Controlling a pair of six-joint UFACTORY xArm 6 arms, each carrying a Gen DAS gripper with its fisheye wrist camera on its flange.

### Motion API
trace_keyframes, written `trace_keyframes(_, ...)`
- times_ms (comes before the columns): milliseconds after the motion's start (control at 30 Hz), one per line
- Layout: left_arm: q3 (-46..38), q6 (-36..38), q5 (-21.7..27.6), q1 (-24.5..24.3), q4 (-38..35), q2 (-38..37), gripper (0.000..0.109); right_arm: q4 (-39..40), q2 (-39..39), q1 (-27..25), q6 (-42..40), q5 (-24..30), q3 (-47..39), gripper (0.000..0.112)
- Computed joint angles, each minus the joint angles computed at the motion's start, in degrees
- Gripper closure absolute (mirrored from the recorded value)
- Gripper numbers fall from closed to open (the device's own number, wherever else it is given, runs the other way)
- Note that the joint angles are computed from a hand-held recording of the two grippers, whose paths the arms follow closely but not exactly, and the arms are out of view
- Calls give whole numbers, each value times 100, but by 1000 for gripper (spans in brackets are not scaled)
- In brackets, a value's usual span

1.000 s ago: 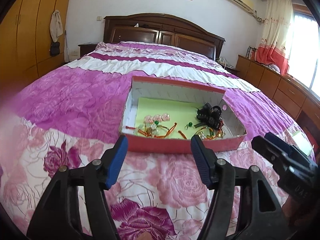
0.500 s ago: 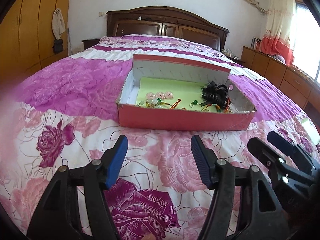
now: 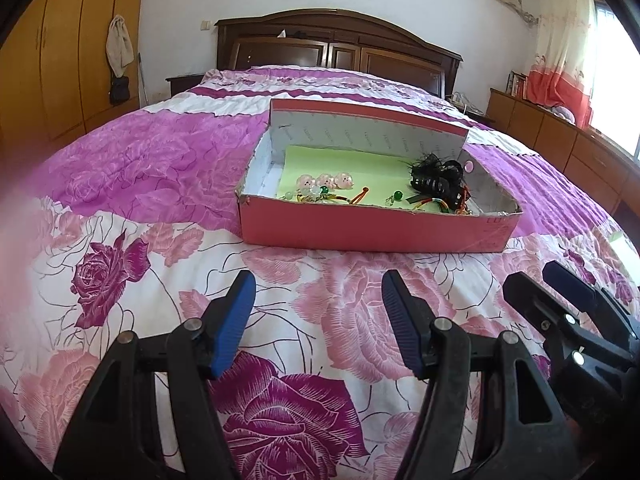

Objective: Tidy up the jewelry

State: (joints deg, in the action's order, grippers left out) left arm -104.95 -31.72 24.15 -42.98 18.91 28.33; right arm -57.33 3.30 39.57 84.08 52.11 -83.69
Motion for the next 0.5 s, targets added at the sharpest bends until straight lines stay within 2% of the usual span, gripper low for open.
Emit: trace_keyframes(500, 3, 5, -24, 5, 36, -4, 51, 1, 7, -5, -14, -3, -5, 41)
